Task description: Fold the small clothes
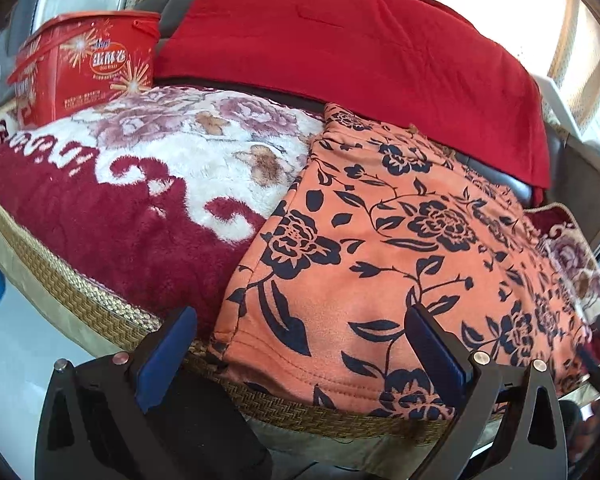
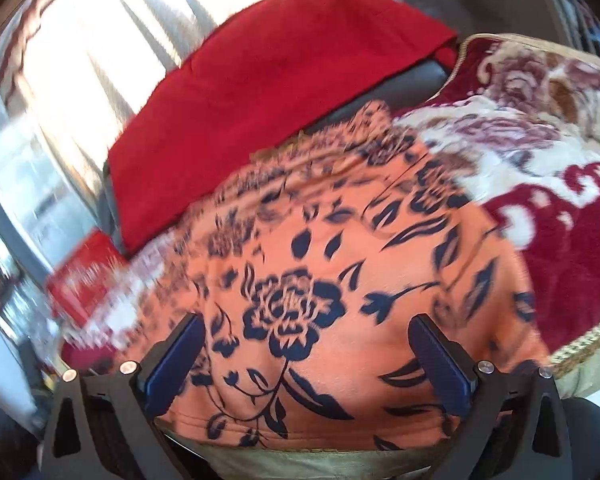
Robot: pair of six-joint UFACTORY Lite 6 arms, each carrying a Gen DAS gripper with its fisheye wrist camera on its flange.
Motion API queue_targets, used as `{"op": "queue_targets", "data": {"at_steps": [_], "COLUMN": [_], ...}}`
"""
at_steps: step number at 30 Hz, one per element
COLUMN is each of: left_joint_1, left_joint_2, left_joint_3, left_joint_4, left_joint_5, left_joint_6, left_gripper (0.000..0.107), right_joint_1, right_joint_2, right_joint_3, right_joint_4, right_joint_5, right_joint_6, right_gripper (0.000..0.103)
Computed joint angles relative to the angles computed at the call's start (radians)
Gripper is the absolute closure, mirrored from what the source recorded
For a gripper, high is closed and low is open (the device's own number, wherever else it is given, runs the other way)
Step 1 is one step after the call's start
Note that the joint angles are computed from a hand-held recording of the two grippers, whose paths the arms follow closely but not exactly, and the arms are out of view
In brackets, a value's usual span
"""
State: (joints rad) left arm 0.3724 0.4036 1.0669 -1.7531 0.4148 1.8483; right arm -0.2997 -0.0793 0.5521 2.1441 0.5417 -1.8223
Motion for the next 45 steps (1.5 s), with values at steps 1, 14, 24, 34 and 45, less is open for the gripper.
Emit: {"op": "queue_targets", "data": {"at_steps": [1, 14, 24, 34, 45], "left_joint_1": [0.002, 0.073, 0.07, 0.083, 0.143], "left_joint_2": [-0.002, 0.099, 0.157, 0.212, 0.173], "left_joint_3": [-0.003, 0.142, 0.232, 0.305, 0.431], "left_joint_4": [-0.004, 0.25, 0.457, 0.63, 0.85], "left_joint_5": [0.002, 0.07, 0.016, 0.061, 0.258], "left_joint_6": [0.009, -0.315, -0.503, -0.678, -0.877], "left_gripper": [0.004, 0.004, 0.004, 0.004, 0.101], "right_joint_1": [-0.058, -0.4, -0.371, -0.351, -0.396], "right_joint_2": [-0.029, 0.02, 0.21, 0.258, 0.258], "right_joint_3": [-0.017, 0.122, 0.21, 0.256, 0.306], "right_joint_4": [-0.047, -0.644, -0.753, -0.849, -0.887], "right_joint_5": [0.021, 0.109, 0.125, 0.142, 0.303], "right_joint_6": [0.051, 0.458, 0.528, 0.638, 0.705], "right_gripper": [0.0, 0.001, 0.016, 0.035, 0.089]}}
